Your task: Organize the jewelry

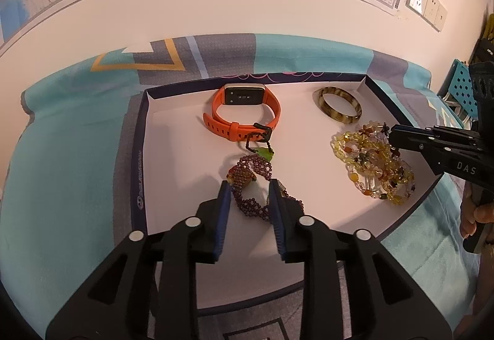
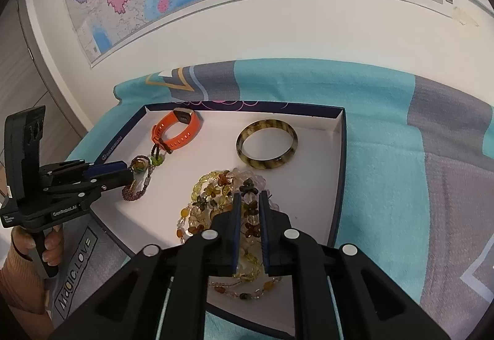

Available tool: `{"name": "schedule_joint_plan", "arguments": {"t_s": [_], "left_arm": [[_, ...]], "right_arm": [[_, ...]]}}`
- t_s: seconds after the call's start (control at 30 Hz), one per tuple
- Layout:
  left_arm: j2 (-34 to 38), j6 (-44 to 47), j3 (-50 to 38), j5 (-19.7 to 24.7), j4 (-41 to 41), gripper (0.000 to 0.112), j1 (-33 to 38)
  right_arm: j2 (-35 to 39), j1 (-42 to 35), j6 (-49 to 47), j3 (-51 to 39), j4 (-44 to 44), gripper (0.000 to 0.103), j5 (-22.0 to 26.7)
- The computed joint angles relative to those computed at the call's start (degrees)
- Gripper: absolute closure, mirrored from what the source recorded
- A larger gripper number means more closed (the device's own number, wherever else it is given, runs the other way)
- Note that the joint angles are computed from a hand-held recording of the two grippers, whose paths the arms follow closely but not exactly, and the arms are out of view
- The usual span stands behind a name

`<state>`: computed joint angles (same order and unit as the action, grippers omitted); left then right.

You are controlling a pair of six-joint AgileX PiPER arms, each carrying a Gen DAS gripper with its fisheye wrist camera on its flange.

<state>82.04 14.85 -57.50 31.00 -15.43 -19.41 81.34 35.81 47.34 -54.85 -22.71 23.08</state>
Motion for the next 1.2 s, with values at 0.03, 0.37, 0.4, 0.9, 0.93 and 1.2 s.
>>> {"name": "schedule_joint_plan", "arguments": {"t_s": [0.03, 0.37, 0.4, 0.9, 0.93, 1.2], "left_arm": [[-0.39, -0.14, 0.27, -0.09, 0.06, 0.081, -0.07], [-5.15, -3.46, 4.43, -1.35, 2.66, 0.041, -0.75], [-6.09, -4.66, 5.16, -1.69, 3.57, 0.039, -0.93], [-20.83, -12.42, 14.55, -1.66, 9.45, 0.022, -3.48], [-21.47, -13.69, 14.92, -1.56, 10.45, 0.021, -4.22], [-26.31, -37.79, 17.97, -0.23, 28.03, 0.015, -14.75]], "right_arm": [[-0.06, 0.11, 0.20, 0.06, -0.20, 0.088, 0.03], [-2.39, 4.89, 11.26, 1.94, -10.87, 0.055, 1.86], [-2.80, 5.39, 12.24, 2.26, -11.77, 0.052, 2.04], [-5.55, 23.43, 38.35, 5.71, -33.38, 0.022, 13.33], [-5.32, 25.61, 41.10, 5.76, -35.12, 0.018, 15.41], [-3.35, 35.94, 50.89, 5.23, -38.85, 0.007, 26.16]]}}
